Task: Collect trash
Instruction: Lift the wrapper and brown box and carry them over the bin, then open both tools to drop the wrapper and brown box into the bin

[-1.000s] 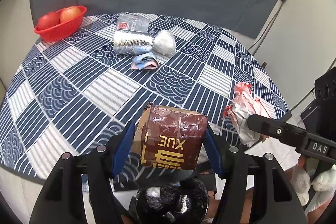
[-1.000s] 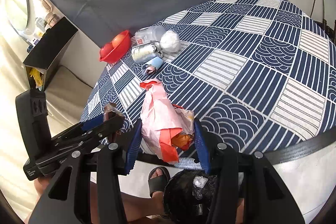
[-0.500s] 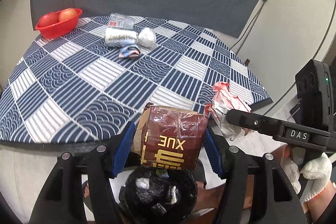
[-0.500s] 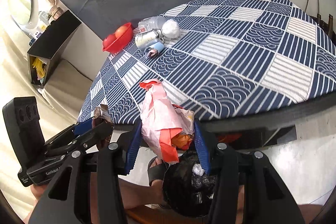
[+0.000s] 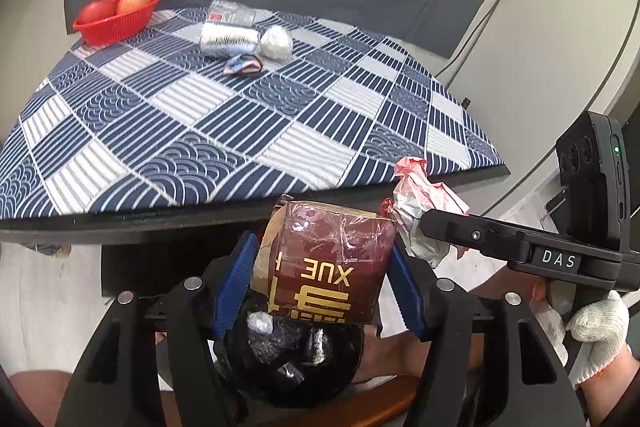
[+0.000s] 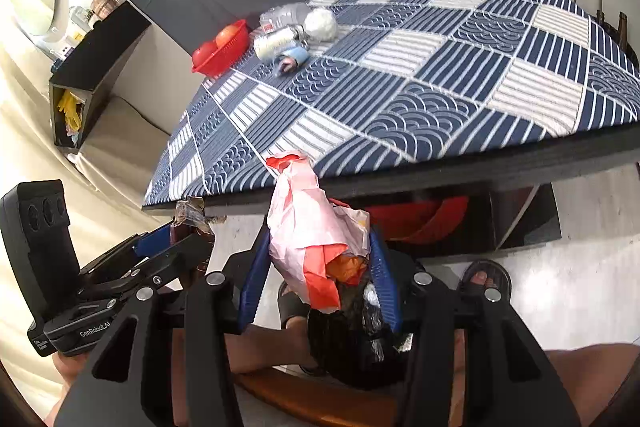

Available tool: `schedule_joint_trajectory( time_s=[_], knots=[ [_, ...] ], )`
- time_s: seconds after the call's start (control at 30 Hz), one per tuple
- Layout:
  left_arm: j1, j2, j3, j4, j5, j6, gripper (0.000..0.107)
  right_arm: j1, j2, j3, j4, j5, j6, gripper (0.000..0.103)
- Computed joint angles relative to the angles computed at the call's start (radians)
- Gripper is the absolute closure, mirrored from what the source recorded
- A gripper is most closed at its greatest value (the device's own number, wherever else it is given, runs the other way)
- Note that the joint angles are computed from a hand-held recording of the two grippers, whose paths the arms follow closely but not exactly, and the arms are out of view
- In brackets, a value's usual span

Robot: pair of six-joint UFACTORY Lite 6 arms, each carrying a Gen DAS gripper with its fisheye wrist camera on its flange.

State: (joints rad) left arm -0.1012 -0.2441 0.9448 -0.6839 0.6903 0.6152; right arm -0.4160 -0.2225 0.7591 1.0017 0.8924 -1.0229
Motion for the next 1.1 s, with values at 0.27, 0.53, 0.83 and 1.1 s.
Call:
schedule_joint_trajectory(
  time_s=[0.27, 0.53, 0.83, 1.1],
  knots=[
    [-0.015, 0.031, -0.034, 0.064, 0.03, -0.089, 0.045, 0.029, 0.035, -0.041, -0.075, -0.014, 0.09, 0.054],
    [-0.044, 0.112, -0.045, 0.148, 0.048, -0.19, 0.045, 0.064, 0.177, -0.008, -0.154, -0.049, 0.218, 0.054],
    [-0.028, 0.244, -0.04, 0.125, 0.09, -0.205, 0.045, 0.094, 0.338, 0.043, -0.204, -0.056, 0.324, 0.054],
    [-0.021, 0.309, -0.03, 0.122, 0.121, -0.213, 0.044, 0.086, 0.423, 0.081, -0.194, -0.038, 0.345, 0.049]
  ],
)
